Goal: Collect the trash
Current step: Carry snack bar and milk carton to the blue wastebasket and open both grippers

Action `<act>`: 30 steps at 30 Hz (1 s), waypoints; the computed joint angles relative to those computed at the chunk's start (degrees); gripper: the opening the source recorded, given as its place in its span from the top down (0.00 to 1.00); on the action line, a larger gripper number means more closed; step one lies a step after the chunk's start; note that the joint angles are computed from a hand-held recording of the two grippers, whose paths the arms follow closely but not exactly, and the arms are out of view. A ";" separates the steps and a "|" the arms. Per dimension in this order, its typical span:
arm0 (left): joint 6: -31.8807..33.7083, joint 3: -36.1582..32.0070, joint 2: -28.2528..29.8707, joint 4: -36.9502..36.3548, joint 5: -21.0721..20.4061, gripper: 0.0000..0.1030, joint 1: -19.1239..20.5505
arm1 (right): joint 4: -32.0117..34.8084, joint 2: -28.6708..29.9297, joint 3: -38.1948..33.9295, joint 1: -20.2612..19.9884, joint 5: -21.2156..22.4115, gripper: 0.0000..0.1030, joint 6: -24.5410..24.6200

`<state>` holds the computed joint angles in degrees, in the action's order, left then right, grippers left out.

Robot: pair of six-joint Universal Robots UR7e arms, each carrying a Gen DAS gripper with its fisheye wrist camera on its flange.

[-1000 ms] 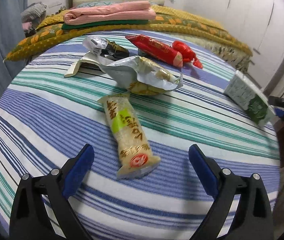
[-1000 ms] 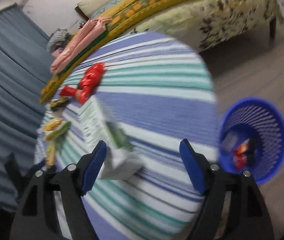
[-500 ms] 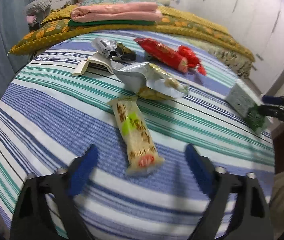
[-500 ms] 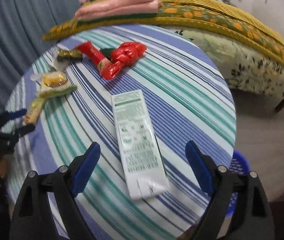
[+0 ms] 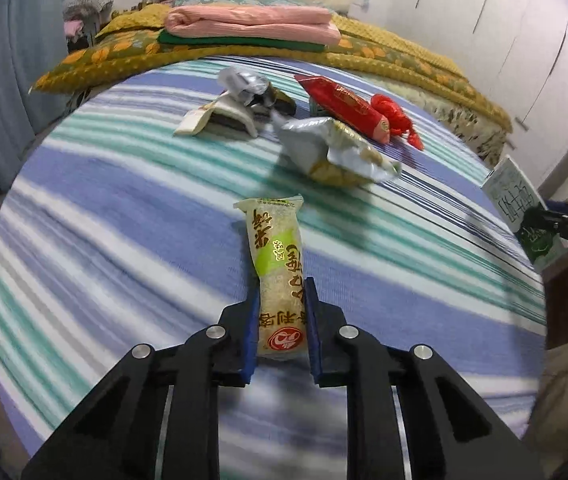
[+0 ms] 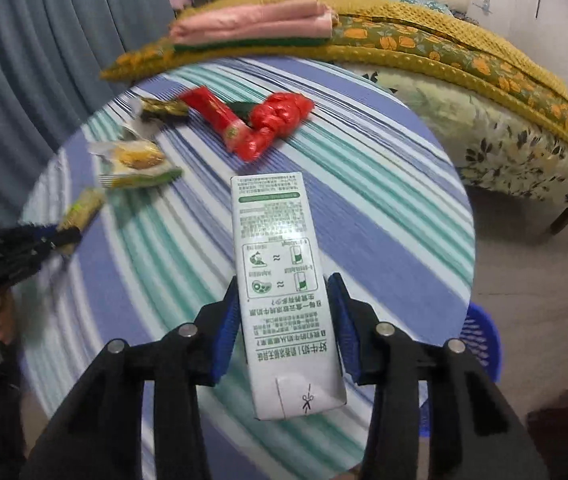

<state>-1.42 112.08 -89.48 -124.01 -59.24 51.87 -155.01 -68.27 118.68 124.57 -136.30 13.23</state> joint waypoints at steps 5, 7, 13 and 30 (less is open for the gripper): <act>-1.74 1.96 -4.95 1.52 -3.77 0.82 -1.97 | -7.13 -3.05 4.73 -0.73 6.15 0.59 1.17; -2.41 2.40 -5.43 1.18 -5.10 0.82 -3.77 | -10.30 -4.21 6.44 -1.55 9.09 0.59 1.73; -1.75 2.48 -2.40 -0.86 -9.80 0.82 -9.83 | -14.53 -9.49 10.23 -2.31 9.59 0.59 2.80; -1.13 -3.32 23.45 -10.15 -21.03 0.82 -21.34 | -11.59 -37.05 23.41 -15.68 2.40 0.59 3.94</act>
